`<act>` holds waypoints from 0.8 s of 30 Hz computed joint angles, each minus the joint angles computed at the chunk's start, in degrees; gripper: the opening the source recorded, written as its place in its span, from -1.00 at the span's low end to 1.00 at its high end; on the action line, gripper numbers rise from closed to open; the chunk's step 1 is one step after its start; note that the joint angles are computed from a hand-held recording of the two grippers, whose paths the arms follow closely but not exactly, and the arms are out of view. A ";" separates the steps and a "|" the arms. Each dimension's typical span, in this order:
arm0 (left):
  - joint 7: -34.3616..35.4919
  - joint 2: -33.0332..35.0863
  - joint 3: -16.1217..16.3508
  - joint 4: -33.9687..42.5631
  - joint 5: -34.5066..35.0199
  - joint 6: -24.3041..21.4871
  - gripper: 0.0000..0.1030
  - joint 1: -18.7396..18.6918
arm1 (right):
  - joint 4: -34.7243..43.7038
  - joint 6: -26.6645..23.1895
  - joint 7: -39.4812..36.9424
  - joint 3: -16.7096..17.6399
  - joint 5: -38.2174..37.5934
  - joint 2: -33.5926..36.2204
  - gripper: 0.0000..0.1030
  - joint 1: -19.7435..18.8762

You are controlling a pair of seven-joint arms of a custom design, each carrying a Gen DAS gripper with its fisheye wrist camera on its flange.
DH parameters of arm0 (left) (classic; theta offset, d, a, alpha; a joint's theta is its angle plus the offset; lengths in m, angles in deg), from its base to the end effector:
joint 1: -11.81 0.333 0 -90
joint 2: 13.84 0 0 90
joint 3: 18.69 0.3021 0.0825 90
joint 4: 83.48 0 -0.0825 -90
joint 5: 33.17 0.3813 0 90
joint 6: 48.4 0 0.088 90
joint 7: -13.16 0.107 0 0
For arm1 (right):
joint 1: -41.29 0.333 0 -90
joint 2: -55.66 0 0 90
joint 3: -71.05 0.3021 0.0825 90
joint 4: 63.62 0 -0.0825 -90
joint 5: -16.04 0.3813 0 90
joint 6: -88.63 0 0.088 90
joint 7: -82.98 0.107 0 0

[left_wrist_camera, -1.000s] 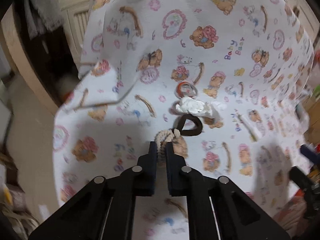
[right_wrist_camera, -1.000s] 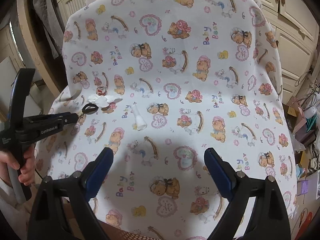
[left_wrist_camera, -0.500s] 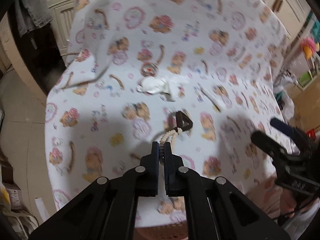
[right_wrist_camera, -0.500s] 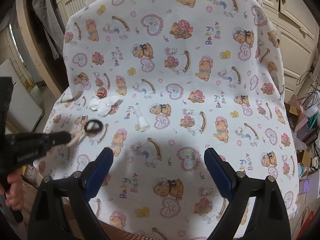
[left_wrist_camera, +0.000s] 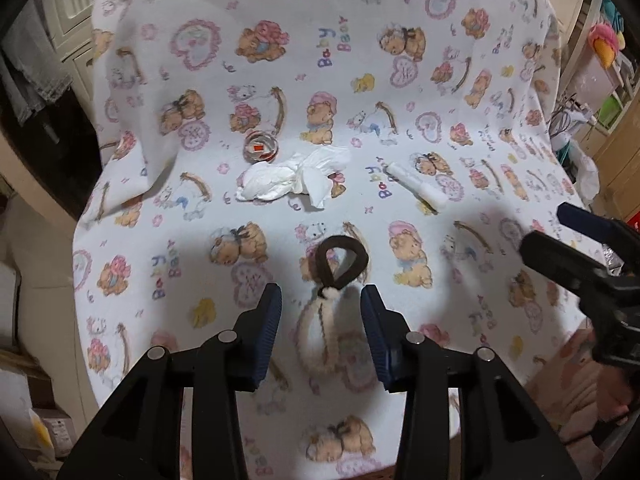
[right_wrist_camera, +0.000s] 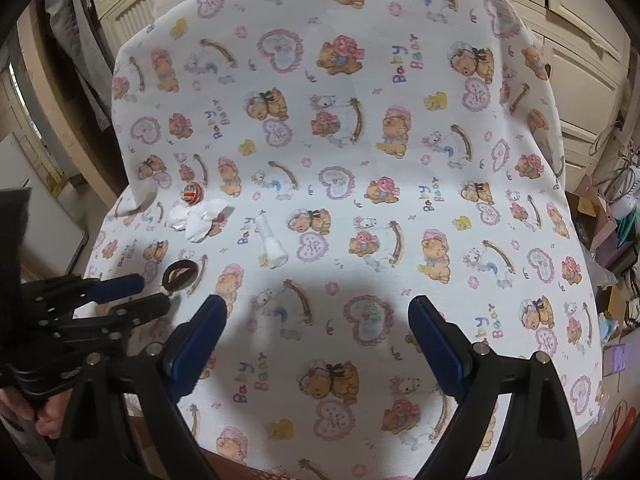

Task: Collect trash
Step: 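Grasp the white cotton swab with the right tool while the left tool holds the hair tie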

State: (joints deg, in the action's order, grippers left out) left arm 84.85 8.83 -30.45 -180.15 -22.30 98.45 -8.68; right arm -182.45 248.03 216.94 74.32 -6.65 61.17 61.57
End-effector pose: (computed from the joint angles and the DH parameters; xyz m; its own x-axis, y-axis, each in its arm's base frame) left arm 0.5929 -0.3571 0.4157 -0.3489 -0.9350 0.0635 -0.8368 0.2803 -0.4702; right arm 0.5471 0.2565 0.4391 0.0137 -0.9910 -0.1330 -0.8049 0.0680 -0.5895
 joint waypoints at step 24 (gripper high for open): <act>-6.51 -4.57 0.93 -3.83 -1.83 4.44 -0.82 3.35 | 11.81 0.40 -19.08 0.22 13.48 10.21 -0.30 0.86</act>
